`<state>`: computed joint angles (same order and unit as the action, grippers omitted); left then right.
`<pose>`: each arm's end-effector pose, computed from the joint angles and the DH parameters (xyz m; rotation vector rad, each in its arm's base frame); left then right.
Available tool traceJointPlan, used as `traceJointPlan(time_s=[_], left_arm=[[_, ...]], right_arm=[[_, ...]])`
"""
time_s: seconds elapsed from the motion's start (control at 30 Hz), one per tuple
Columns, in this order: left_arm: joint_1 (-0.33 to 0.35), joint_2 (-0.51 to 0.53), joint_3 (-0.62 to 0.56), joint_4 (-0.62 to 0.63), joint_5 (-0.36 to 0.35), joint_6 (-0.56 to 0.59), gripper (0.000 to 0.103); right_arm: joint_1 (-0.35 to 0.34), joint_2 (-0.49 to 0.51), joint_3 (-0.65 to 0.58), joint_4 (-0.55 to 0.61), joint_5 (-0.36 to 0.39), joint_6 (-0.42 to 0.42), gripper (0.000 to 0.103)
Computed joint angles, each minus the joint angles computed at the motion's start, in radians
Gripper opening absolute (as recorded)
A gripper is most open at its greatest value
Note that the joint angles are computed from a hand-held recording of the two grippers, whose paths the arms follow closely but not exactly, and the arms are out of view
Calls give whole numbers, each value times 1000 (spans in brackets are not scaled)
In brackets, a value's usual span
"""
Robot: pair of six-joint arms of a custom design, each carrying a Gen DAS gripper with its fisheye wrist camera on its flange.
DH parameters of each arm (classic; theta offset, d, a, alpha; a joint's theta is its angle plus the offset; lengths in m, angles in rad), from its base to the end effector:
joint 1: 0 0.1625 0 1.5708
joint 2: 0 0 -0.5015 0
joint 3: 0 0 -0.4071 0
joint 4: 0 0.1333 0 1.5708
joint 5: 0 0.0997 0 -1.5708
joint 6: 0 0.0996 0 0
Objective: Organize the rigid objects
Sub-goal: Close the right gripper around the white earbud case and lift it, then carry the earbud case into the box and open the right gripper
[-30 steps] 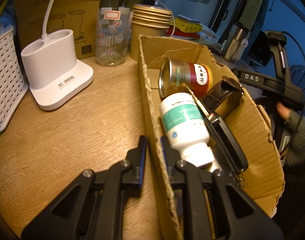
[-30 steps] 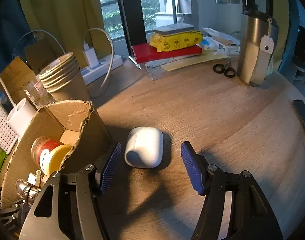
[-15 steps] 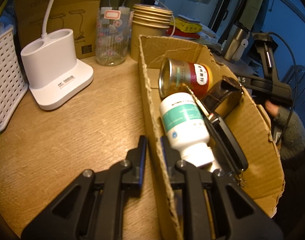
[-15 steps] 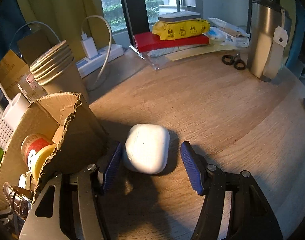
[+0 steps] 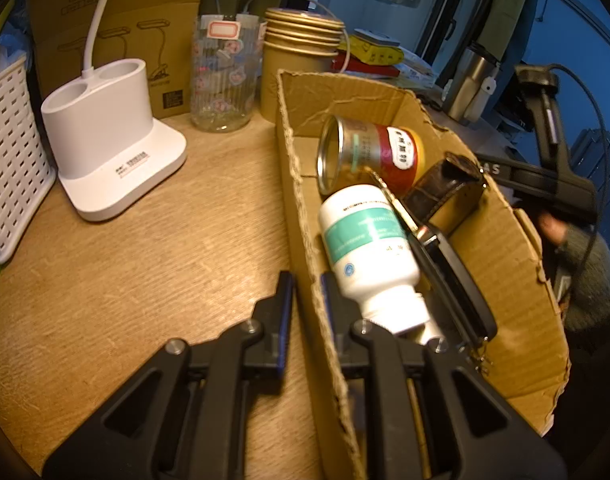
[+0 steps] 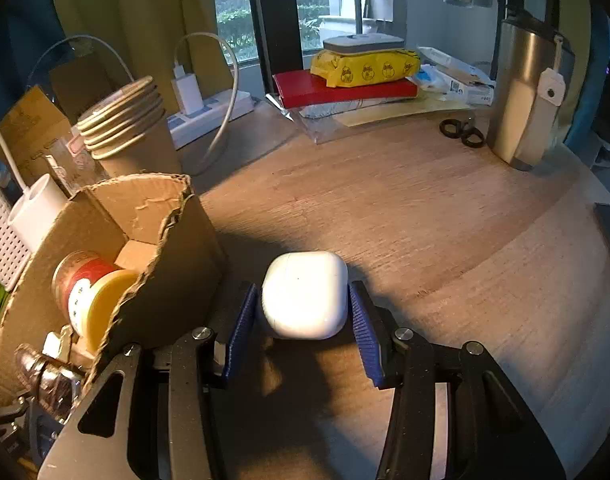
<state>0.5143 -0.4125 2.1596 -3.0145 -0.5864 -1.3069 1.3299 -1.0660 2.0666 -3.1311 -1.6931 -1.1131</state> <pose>-0.3000 -0.4179 -0.1196 -0.1007 2.3176 -1.0130 -0.0253 -0.6109 0.2279 1.0793 -2.4265 0.4930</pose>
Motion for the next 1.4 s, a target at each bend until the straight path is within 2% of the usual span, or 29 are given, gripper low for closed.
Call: traceJointPlan(time_s=[0.33, 0.8, 1.1, 1.23, 1.4], left_arm=[[0, 1, -1, 2, 0, -1, 15], [0, 0, -1, 3, 1, 0, 15], [1, 1, 1, 3, 1, 0, 15], [2, 0, 3, 3, 2, 0, 15], [3, -1, 6, 1, 3, 0, 15]], right_arm=[[-8, -61, 52, -16, 28, -13, 48], [-13, -206, 154, -13, 106, -55, 48], [-36, -333, 211, 129, 215, -117, 48], [-35, -371, 251, 155, 225, -161, 48], [-33, -376, 296, 149, 203, -208, 48]])
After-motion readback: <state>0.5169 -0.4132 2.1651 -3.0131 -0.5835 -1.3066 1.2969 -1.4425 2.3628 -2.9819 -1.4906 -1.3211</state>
